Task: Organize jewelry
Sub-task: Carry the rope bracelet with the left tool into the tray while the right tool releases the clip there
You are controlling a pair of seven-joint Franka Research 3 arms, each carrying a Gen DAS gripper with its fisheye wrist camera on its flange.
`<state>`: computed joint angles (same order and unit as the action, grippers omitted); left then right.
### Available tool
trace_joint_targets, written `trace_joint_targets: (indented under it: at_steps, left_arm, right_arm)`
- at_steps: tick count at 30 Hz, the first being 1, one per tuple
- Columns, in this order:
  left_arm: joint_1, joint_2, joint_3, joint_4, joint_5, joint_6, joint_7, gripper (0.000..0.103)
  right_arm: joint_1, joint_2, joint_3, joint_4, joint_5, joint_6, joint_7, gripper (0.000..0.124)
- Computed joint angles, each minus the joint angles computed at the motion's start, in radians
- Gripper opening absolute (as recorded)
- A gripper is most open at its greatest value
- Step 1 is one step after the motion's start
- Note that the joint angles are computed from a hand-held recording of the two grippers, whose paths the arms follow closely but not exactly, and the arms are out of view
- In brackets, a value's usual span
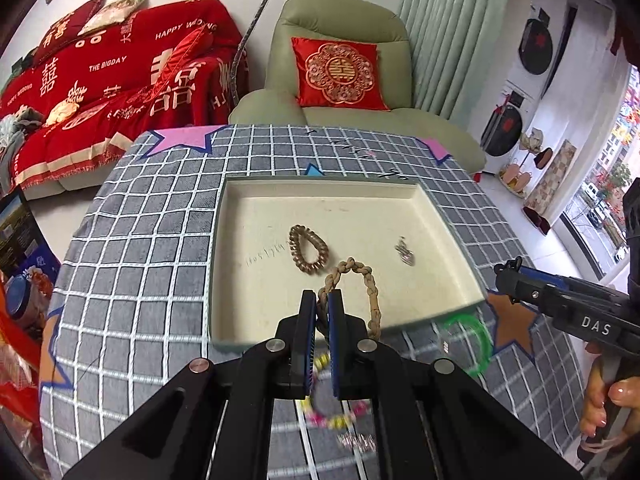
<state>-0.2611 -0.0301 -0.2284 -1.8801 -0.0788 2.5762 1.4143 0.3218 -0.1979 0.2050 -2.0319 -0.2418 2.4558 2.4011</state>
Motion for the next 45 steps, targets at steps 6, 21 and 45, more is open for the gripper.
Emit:
trace_joint_targets:
  at_steps: [6, 21, 45]
  left_arm:
    - [0.009, 0.129, -0.006, 0.107, 0.084, -0.030, -0.059, 0.016]
    - [-0.008, 0.278, -0.004, 0.227, 0.259, -0.078, -0.155, 0.017]
    - [-0.043, 0.284, 0.008, 0.231, 0.424, -0.119, -0.220, 0.017]
  right_arm:
    - [0.004, 0.114, -0.037, 0.085, 0.028, 0.009, -0.053, 0.040]
    - [0.060, 0.291, -0.111, 0.196, 0.042, -0.012, -0.110, 0.040]
    - [0.083, 0.295, -0.132, 0.186, 0.034, 0.024, -0.093, 0.072]
